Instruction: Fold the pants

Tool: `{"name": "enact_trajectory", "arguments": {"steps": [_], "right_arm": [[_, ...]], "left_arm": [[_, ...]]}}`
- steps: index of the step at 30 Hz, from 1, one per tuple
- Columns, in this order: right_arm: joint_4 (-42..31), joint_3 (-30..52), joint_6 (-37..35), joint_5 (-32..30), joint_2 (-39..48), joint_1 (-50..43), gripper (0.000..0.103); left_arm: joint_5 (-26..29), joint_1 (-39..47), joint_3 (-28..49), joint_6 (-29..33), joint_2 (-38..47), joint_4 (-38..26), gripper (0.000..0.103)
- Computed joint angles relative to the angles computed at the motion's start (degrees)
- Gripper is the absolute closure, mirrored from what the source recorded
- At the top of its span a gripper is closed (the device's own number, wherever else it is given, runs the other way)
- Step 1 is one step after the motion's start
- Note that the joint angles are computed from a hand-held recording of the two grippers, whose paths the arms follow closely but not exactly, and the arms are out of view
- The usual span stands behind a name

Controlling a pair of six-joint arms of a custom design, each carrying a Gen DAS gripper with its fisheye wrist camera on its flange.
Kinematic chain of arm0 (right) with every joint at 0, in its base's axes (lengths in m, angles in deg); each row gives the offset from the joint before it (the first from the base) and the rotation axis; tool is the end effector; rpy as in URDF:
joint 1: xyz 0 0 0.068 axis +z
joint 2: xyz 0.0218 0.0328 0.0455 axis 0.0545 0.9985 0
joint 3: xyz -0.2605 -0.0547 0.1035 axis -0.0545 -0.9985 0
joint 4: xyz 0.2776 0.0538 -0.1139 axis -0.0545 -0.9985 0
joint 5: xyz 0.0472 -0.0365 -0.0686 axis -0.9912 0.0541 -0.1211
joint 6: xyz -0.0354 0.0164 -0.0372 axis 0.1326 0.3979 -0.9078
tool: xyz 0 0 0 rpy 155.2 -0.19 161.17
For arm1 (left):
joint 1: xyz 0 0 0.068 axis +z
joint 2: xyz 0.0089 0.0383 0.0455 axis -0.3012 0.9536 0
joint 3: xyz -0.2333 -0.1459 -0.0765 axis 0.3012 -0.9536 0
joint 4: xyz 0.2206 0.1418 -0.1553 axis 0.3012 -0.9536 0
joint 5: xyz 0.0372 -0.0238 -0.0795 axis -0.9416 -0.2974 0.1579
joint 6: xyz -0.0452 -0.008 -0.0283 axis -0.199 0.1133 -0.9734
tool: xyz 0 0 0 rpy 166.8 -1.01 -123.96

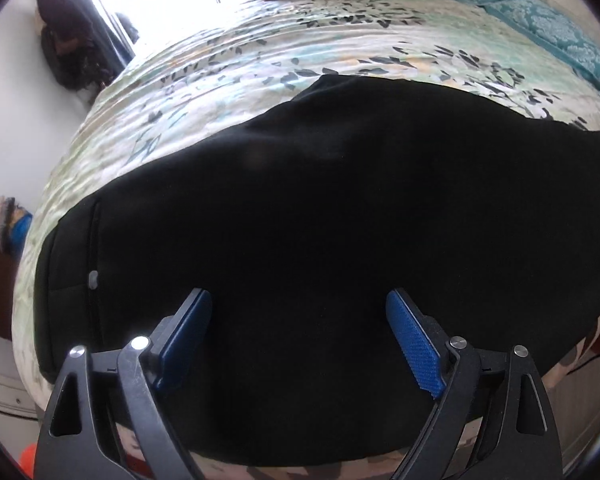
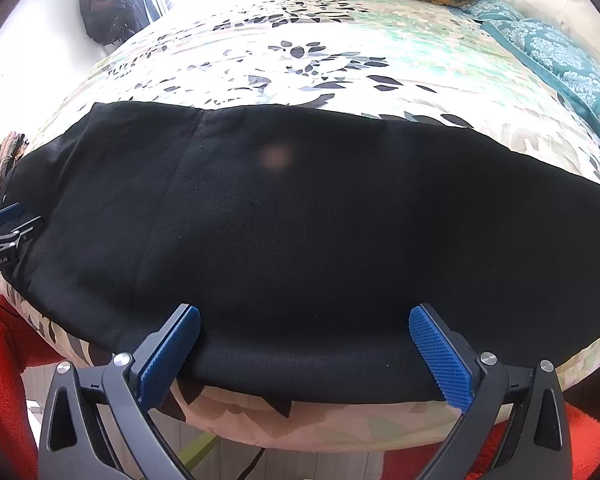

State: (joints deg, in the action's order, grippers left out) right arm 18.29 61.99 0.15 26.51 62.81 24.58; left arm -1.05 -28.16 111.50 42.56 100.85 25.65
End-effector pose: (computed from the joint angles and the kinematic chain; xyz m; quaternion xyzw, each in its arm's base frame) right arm 0.2913 0.1129 0.1719 -0.0300 0.9767 0.0490 0.2069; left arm 0.3180 -0.0531 0.1867 0.0963 0.9631 0.0758 0.2395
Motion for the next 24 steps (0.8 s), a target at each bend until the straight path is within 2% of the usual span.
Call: {"name": "enact_trajectory", "arguments": {"steps": [3,6,8,12,15,18,20,23,24], "right_arm": [[0.12,-0.15,-0.06,0.04,-0.13,0.04,0.000],[0.01,-0.04,0.02,-0.04,-0.08,0.11,0.000],[-0.01,0.00,0.04,0.05,-0.04,0.15,0.000],[-0.01,0.04,0.09,0.10,0.02,0.21,0.000],[0.00,0.08,0.11,0.09,0.07,0.23,0.000],[0.05,0.14,-0.13,-0.15,0.21,0.20,0.000],[0.18,0.15,-0.27,-0.29,0.30,0.18,0.000],[0.35,0.04,-0.47,-0.45,0.27,0.15,0.000],[0.43,-0.02,-0.55,-0.49,0.26,0.13,0.000]], "left_arm": [[0.85,1.02,3.38,0.80,-0.75,-2.82,0.013],[4.65,1.82,8.88,-0.57,0.37,-3.56,0.013],[7.80,1.81,14.06,-2.18,3.45,-4.26,0.013],[9.95,0.23,23.31,-4.89,11.29,-3.13,0.012],[8.64,-1.31,28.44,-5.72,17.85,-2.77,0.011],[8.71,-2.28,32.37,-8.10,25.06,-5.73,0.011],[8.08,-2.58,32.79,-7.67,28.40,-6.66,0.011],[6.76,-2.78,30.29,-5.49,28.97,-3.06,0.000],[6.89,-2.50,31.27,-5.25,29.60,-3.61,0.000]]}}
